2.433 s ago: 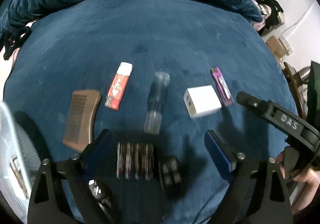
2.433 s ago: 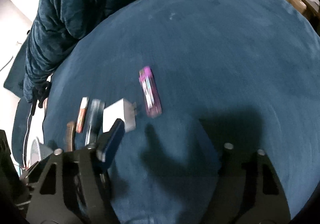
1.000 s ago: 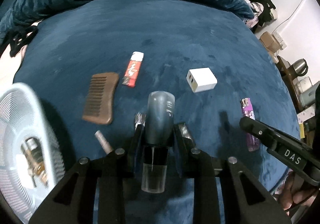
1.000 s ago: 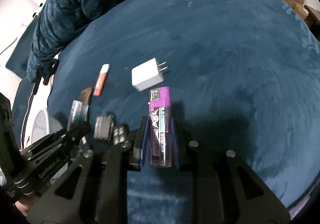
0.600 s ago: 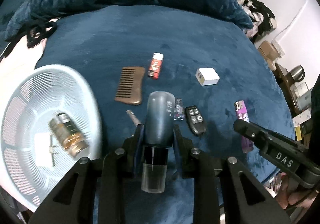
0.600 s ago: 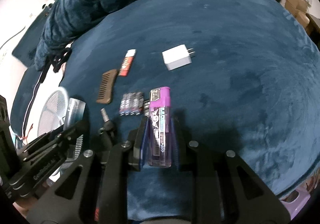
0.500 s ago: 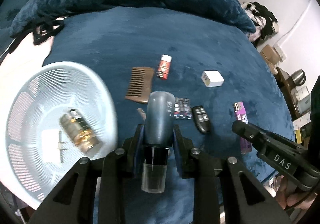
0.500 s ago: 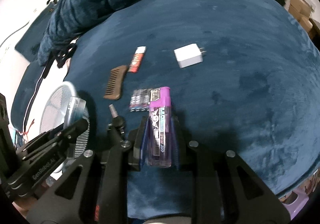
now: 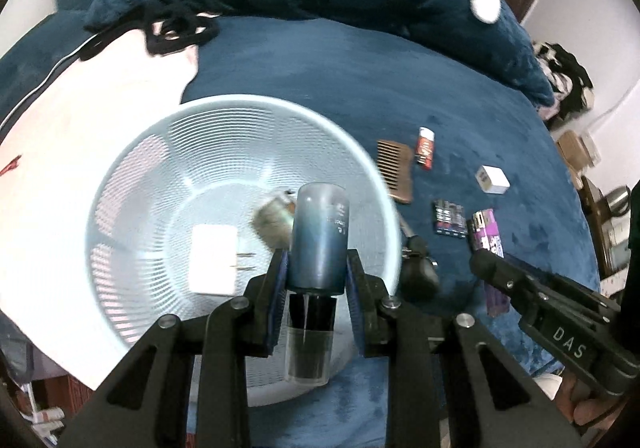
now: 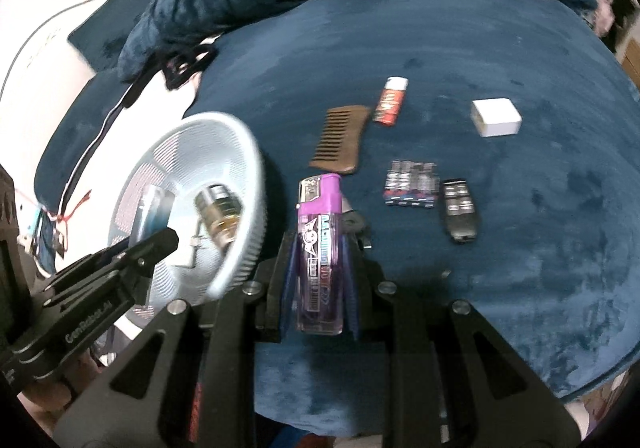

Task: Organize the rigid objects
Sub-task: 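Carry the vial and purple lighter over the blue basket with both tools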

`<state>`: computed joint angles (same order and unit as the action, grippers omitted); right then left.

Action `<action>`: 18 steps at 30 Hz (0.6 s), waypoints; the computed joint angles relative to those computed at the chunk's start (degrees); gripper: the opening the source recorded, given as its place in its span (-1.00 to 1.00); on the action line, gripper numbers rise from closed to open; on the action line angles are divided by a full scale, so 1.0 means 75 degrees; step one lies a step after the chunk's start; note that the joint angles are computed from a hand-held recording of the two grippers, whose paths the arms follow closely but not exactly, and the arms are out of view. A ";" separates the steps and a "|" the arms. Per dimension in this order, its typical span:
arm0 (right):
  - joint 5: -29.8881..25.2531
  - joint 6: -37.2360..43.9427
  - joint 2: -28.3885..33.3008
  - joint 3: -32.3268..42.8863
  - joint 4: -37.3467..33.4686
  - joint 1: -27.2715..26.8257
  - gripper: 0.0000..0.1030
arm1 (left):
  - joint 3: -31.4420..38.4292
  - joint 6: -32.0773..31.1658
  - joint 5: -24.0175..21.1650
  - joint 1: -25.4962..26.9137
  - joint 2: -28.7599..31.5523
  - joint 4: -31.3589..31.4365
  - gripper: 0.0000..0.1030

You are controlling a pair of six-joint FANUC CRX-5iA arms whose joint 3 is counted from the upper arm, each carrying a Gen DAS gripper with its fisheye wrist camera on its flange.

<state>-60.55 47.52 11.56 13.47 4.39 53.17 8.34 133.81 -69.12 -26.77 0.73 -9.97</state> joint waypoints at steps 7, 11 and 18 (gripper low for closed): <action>0.0040 0.0241 0.0443 0.0549 -0.0213 0.0286 -0.57 | -0.0427 0.0103 -0.0268 0.0319 -0.0387 -0.0086 -0.46; -0.0073 0.0472 0.0694 0.0890 -0.0353 0.0408 -0.57 | -0.0657 0.0118 -0.0298 0.0495 -0.0569 -0.0053 -0.46; -0.0359 0.0690 0.1042 0.1351 -0.0555 0.0523 -0.57 | -0.0863 0.0068 -0.0272 0.0717 -0.0710 0.0031 -0.46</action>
<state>-63.24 52.69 19.37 23.60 0.23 57.09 1.87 134.32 -71.16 -21.40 -4.60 -9.74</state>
